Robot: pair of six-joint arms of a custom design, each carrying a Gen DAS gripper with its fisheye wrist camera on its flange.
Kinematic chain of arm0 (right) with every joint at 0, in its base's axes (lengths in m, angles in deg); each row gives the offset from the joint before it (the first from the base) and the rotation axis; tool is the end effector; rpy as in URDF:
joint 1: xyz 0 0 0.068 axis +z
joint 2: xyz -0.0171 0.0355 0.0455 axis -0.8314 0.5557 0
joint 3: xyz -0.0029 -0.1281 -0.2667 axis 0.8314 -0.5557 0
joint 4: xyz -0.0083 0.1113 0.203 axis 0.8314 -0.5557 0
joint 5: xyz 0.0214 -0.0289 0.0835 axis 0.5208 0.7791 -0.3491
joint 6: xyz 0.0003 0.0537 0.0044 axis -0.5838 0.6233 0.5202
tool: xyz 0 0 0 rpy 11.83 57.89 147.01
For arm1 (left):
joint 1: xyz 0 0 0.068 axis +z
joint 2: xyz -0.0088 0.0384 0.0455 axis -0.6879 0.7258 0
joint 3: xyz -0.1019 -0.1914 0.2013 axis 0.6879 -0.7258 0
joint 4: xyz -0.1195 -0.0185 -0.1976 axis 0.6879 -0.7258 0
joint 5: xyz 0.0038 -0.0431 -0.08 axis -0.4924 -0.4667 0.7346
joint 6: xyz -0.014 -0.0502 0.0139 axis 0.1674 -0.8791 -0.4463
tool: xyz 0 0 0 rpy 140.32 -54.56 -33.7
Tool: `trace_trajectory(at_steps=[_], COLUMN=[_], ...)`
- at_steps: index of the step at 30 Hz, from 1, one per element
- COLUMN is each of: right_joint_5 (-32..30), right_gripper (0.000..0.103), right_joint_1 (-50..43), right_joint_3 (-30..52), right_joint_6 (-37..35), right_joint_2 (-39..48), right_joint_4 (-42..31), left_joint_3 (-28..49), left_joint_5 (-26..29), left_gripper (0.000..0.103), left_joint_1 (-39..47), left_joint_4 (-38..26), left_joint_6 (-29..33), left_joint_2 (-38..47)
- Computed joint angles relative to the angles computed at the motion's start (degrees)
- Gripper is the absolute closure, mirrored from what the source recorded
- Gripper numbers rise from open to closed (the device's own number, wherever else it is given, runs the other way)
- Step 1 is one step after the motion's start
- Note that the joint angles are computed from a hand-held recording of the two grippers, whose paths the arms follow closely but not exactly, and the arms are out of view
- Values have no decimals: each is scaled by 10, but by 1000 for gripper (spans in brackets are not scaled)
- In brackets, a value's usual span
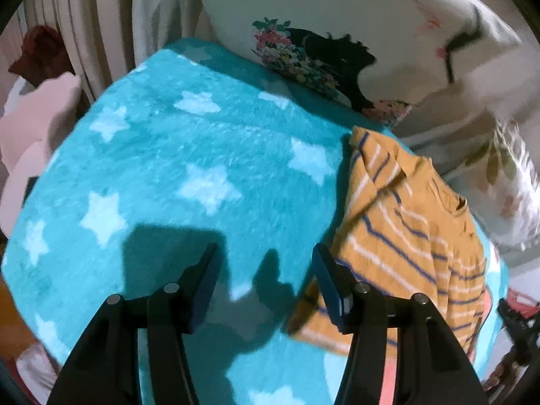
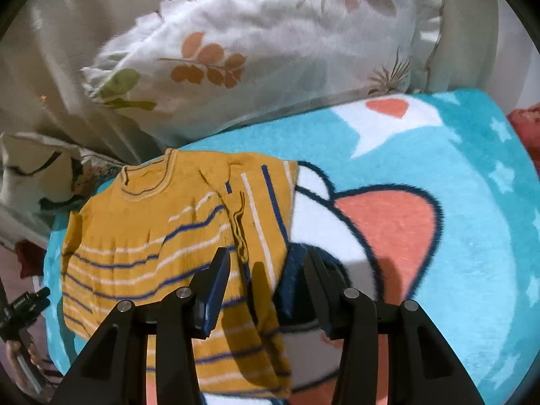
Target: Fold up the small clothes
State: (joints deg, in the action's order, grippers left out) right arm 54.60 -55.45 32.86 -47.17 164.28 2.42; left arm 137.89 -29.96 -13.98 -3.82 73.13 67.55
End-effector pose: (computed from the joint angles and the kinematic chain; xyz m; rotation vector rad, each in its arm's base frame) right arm 0.2016 0.0039 0.1050 0.5626 2.5608 0.2035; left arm 0.2805 0.1453 0.1186 -0.2913 2.6851 -0.2487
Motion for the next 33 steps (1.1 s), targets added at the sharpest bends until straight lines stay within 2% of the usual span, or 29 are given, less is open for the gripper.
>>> trace_trajectory(at_steps=[6,9,10,11,16,19,22,24,30,31,32,33], right_joint_5=[28,23,20,17,0,23,38,45,42,22,10,3], right_gripper=[50,50,50,50,50,50,50,50,50,54,65,72], right_joint_1=[20,37,44,54,121,187,247,271,318,324,327,333], right_joint_3=[-29,-40,-43,-45,-37,-13,26,57,227,274,308,363], right_joint_6=[-31,-30,-29,-25,13,43,66,73,88,86,84,84], right_joint_2=[-89,-112,-118,-117,-67,-38,-19,-3,89,122,147,185], right_joint_4=[-49,-53,-54,-49,-5,-4,-23,-39,-113,-122,-132,-159], left_joint_3=[-127,-174,-192,-202,-249,-272,-283,-275,-201,-184,-168,-151], left_joint_5=[-45,-60,-62,-63,-52,-74,-80,-65,-37,-37,-37,-33], left_gripper=[48,47,44,40,39,39,39,39,39,39,39,39], left_joint_1=[-25,-33,-32,-31,-8,-20,-31,-32,-21,-15,-9,-1], left_joint_4=[65,71,68,62,38,67,111,128,107,100,96,88], left_joint_6=[-10,-13,-15,-19,-17,-14,-21,-13,35,46,55,65], left_joint_2=[-122,-181,-204,-216,-247,-236,-204,-176,-111,-97,-83,-70])
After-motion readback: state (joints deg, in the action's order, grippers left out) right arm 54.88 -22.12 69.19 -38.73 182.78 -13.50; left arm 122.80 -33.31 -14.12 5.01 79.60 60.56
